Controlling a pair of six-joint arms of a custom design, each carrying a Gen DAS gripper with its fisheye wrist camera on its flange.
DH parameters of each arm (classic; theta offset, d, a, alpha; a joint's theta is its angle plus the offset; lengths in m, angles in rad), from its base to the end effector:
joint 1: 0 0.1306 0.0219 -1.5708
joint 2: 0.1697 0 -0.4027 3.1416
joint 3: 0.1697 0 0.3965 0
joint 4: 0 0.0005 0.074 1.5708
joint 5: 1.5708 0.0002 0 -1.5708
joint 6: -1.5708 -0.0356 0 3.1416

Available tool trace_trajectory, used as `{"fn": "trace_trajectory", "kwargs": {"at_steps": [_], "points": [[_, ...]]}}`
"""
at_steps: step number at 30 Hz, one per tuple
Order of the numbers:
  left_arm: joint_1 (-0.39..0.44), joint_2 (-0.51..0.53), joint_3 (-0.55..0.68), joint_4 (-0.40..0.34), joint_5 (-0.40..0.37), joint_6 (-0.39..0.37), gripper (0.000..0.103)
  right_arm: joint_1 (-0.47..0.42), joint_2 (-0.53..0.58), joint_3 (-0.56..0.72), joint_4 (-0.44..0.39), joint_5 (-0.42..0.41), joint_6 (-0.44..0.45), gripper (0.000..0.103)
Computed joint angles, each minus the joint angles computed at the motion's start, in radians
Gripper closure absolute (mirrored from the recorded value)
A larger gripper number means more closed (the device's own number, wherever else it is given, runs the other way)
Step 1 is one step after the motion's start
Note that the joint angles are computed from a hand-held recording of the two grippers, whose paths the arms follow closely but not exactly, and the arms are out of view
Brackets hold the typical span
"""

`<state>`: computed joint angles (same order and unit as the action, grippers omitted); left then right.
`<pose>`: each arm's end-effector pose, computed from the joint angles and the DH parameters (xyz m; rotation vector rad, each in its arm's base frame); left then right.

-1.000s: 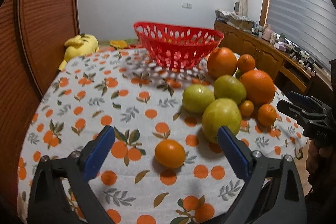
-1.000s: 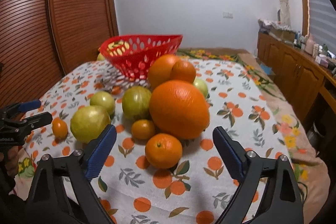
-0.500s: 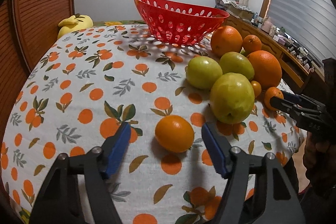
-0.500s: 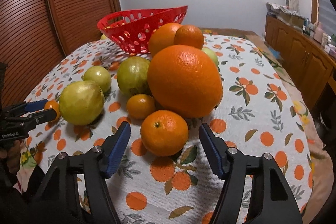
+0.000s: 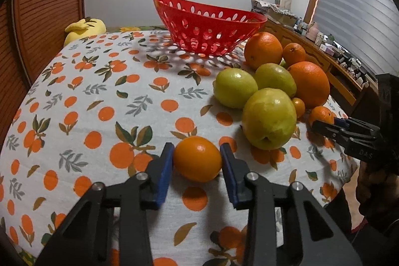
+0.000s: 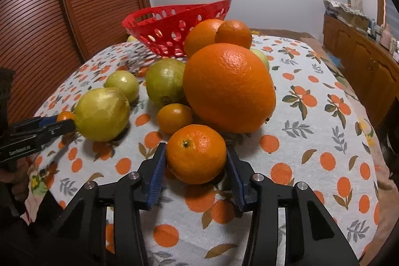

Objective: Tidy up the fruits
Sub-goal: 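Grasp a small tangerine with the left tool while the right tool grasps another tangerine, then lift and carry the left tool's tangerine over the red basket while the right tool carries its tangerine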

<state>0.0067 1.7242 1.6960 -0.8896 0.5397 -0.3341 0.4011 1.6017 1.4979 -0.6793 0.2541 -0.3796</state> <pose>0.6096 -0.0147 0.4181 0.6046 2.2998 -0.5094 0.5314 0.2151 0.4075 0.0983 2.3222 0.0928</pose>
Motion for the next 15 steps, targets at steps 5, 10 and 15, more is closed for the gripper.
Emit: {"fn": "trace_trajectory", "kwargs": {"at_steps": [5,10,15], "points": [[0.003,-0.003,0.012,0.004,0.009,0.010,0.067,0.006,-0.015,0.007,0.015,-0.006,0.023,0.057],[-0.001,-0.008,0.039,0.014,0.020,0.026,0.067,0.012,-0.030,0.033,0.027,0.000,0.061,0.057],[-0.012,0.001,0.088,0.028,0.036,0.041,0.067,0.012,-0.024,0.081,0.024,0.005,0.103,0.057]]}}
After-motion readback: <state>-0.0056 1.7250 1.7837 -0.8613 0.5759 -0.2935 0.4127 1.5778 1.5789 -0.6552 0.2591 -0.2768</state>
